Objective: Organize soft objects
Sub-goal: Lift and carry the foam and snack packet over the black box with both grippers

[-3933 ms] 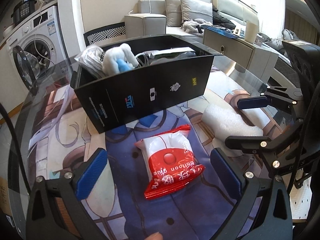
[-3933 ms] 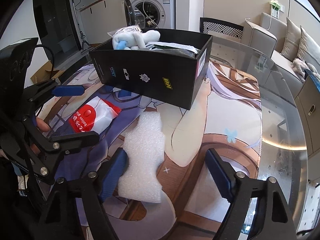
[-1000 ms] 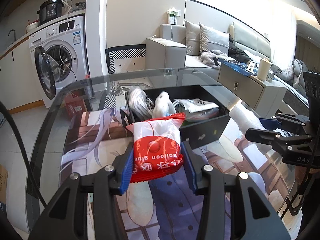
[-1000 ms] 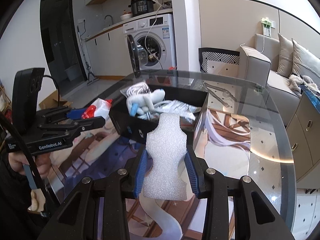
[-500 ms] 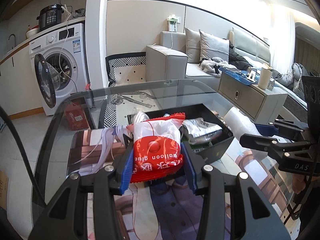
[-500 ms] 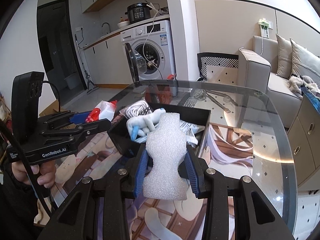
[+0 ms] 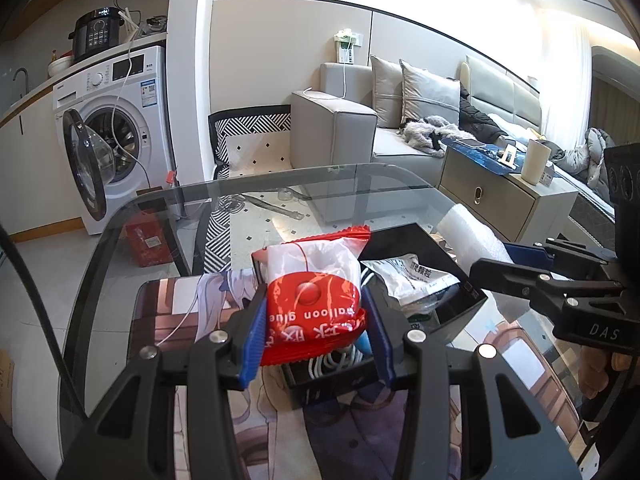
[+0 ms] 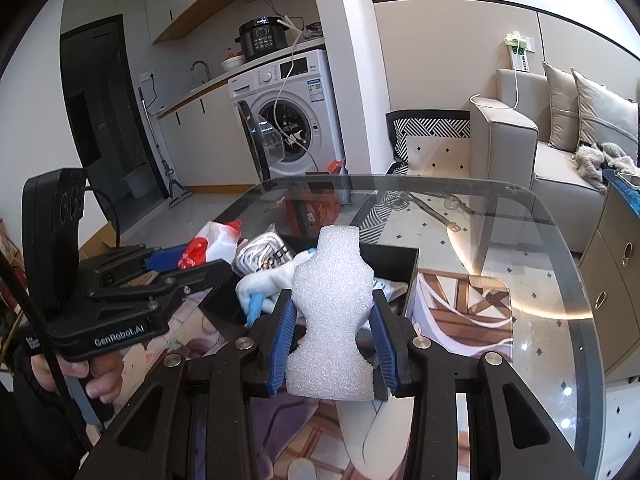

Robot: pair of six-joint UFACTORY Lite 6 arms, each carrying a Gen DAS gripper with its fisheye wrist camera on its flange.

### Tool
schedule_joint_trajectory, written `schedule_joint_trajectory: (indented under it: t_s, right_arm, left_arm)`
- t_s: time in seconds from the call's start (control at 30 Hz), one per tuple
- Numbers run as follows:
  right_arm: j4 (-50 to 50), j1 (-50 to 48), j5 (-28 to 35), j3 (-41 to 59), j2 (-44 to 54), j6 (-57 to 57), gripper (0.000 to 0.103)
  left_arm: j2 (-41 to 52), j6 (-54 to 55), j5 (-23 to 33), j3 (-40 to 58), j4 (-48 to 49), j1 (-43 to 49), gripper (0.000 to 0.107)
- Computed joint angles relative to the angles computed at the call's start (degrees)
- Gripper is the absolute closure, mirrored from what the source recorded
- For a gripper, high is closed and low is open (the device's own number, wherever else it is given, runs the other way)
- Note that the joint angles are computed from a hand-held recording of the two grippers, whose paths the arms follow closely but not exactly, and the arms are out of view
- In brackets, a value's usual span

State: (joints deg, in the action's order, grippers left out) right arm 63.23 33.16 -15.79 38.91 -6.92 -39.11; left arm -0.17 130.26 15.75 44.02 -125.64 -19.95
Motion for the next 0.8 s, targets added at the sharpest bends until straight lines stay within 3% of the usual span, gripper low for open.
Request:
schedule_joint_trajectory:
  t_s: [0.8]
  right_arm:
    - [-20.01, -6.54, 1.69, 12.21, 16.88, 19.14, 0.065]
  left_arm:
    - [10.65, -4.39, 0.77, 10.07, 3.62, -3.07, 0.063]
